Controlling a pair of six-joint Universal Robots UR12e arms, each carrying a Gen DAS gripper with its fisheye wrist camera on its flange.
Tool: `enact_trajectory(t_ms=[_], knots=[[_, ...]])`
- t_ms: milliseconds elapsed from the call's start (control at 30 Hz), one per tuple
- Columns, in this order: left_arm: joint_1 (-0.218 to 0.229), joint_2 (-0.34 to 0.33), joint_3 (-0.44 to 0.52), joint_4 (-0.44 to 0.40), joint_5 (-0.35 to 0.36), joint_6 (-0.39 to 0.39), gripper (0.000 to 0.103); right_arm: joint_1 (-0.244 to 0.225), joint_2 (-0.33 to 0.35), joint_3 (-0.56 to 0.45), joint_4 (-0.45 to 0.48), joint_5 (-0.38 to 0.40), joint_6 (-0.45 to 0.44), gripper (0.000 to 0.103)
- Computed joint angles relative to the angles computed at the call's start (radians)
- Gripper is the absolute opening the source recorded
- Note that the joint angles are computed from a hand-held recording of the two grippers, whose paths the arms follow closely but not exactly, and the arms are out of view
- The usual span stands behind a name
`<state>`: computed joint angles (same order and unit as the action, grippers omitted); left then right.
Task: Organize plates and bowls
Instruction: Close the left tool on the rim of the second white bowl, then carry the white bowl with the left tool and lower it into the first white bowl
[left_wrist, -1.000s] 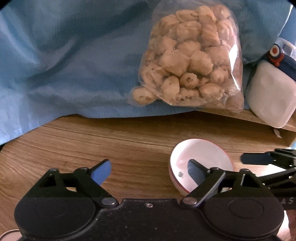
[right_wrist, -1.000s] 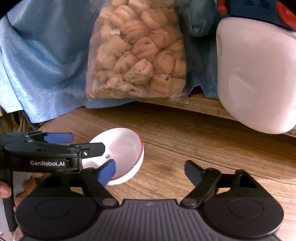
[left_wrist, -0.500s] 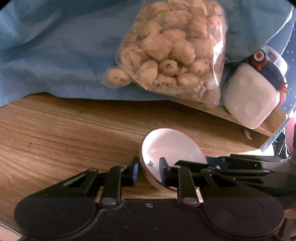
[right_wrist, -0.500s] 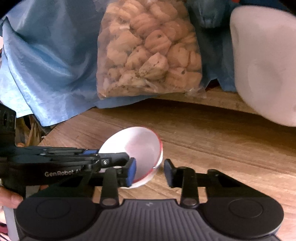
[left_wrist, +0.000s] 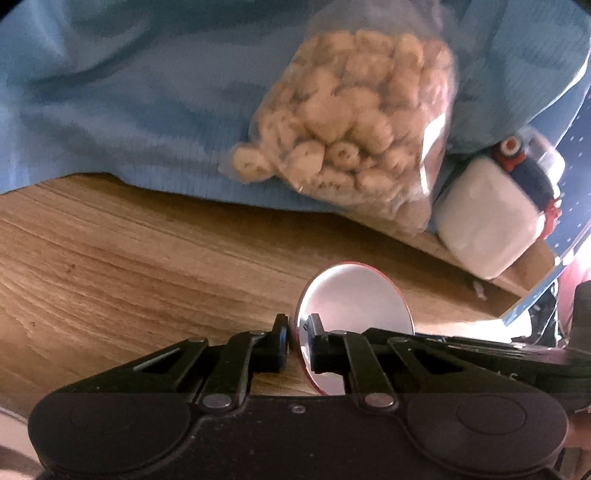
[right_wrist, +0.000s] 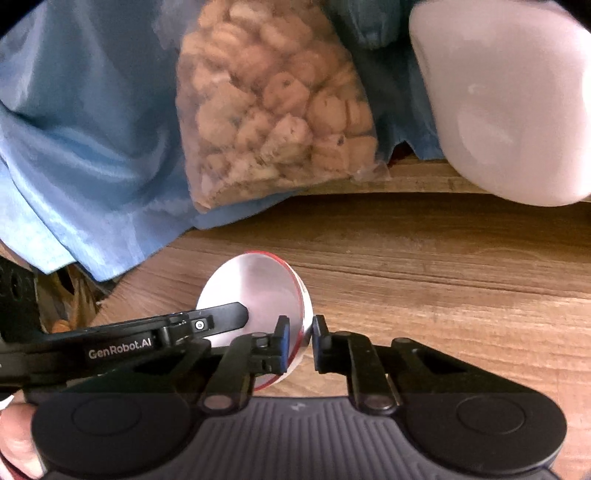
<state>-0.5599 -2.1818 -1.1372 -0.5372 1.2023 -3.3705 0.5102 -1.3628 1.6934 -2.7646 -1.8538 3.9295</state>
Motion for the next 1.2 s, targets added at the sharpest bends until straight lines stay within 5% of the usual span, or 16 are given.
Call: enact_trajectory(t_ms=[700,1200], knots=[[0.015,0.212,-0.260,0.185,-0.070,-0.002,0.011,0.115,-0.087,0.006,0.047,-0.025,0.045,0.013],[0.016,0.270,-0.344,0.107,-0.105,0.065,0.011,0.155,-0.116,0.023,0.153,0.022,0.124,0.014]])
